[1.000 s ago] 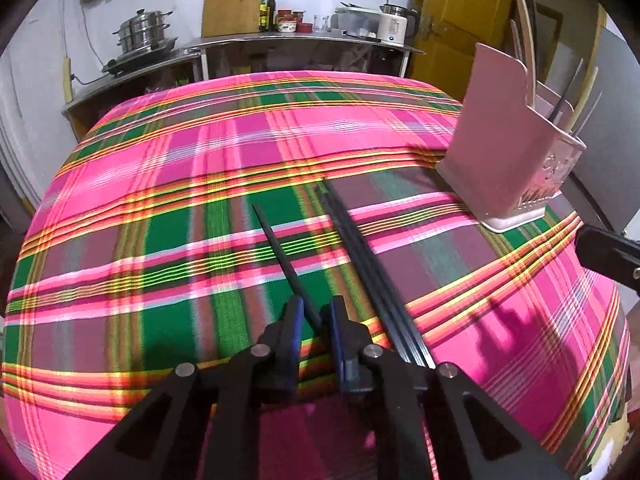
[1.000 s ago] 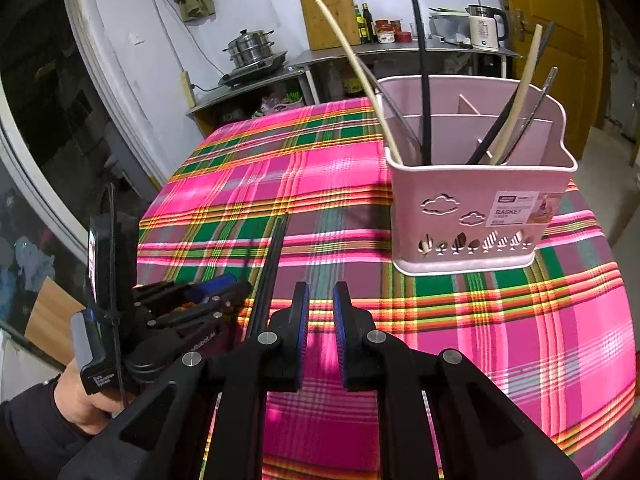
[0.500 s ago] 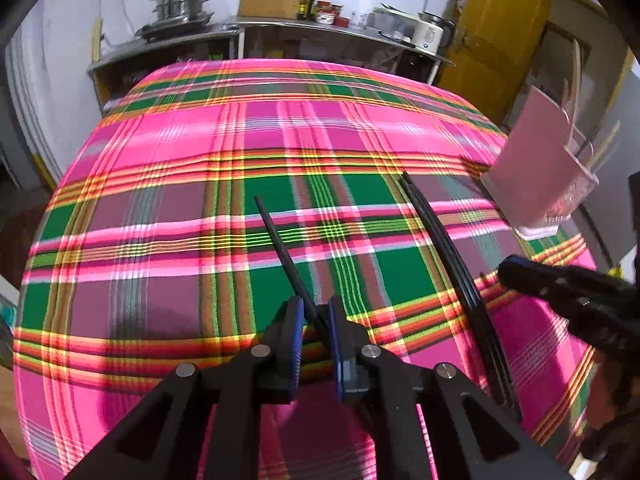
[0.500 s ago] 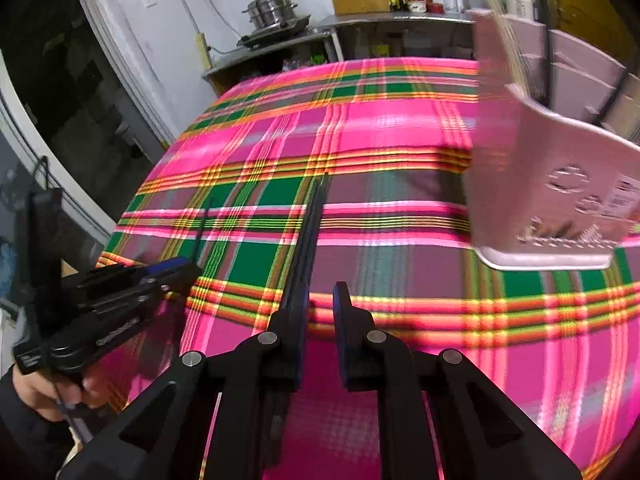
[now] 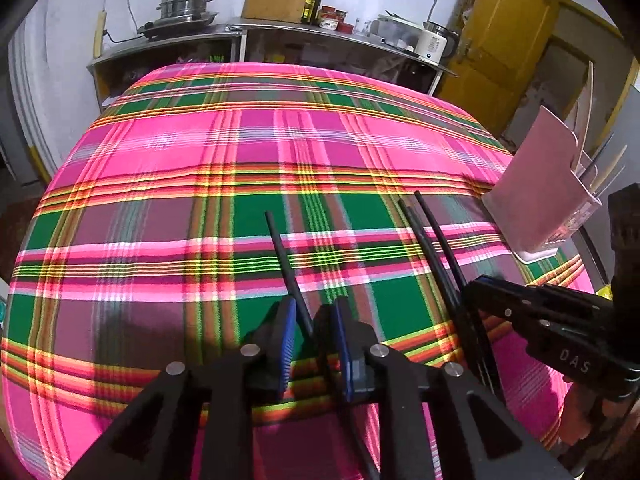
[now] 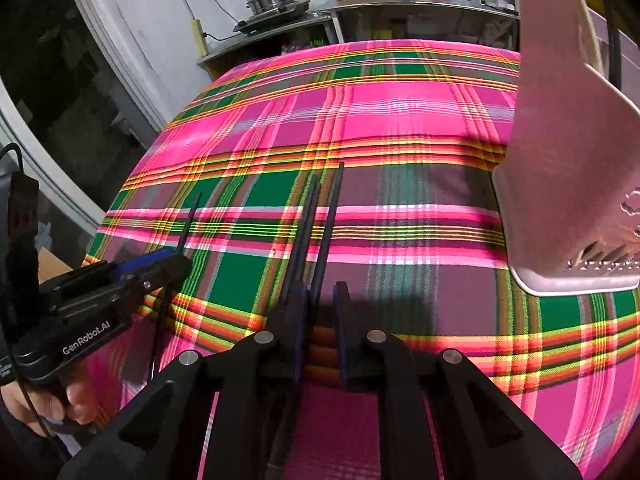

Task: Organize utensils
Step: 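Close the left tool on a black chopstick while the right tool grasps another, then lift the black chopsticks with both tools and carry them over the caddy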

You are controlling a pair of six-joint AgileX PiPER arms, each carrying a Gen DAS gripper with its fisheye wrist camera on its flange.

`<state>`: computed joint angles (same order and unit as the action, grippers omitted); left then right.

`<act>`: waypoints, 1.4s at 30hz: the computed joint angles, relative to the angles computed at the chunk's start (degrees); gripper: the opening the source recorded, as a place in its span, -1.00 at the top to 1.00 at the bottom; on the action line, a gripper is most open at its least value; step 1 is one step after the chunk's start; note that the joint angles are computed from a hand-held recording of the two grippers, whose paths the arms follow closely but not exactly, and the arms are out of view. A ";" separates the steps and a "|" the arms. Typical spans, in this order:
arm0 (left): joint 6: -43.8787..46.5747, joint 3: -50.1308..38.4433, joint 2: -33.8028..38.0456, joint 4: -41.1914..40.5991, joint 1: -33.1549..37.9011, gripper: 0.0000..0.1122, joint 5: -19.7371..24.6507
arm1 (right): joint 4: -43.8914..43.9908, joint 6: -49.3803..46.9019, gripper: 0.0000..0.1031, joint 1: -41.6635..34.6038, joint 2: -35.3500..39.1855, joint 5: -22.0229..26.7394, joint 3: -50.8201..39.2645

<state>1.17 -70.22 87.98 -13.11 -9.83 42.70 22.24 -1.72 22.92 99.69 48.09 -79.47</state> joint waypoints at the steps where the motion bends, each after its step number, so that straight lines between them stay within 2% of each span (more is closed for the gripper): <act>1: 0.26 -0.15 0.12 -0.36 0.07 0.66 0.10 | -0.47 0.50 0.76 -0.07 -0.11 0.17 0.00; 10: 1.85 -2.48 2.56 -5.41 2.04 0.66 0.97 | -6.21 5.24 0.76 1.33 3.86 3.08 -6.40; 18: -1.76 -6.25 5.33 -1.77 0.60 0.66 1.90 | -7.99 7.98 0.76 1.66 8.12 5.12 -12.60; 24: -7.85 -6.15 5.13 7.00 -3.12 0.67 0.83 | -7.79 7.68 0.84 1.40 9.64 5.05 -14.33; 25: -8.31 -6.19 5.16 7.73 -3.38 0.69 0.90 | -7.78 7.71 0.85 1.42 9.31 4.93 -13.89; 27: -8.84 -6.68 5.47 8.43 -3.46 0.88 1.34 | -7.79 7.74 0.86 1.42 9.26 5.08 -13.92; 34: -5.11 -7.00 4.74 3.03 -1.68 0.91 3.12 | -5.36 6.01 0.88 1.19 5.82 4.52 -10.89; 42: -2.44 -7.95 -0.50 0.44 -1.10 0.92 5.57 | -4.18 4.91 0.88 -0.22 -0.52 4.41 -8.67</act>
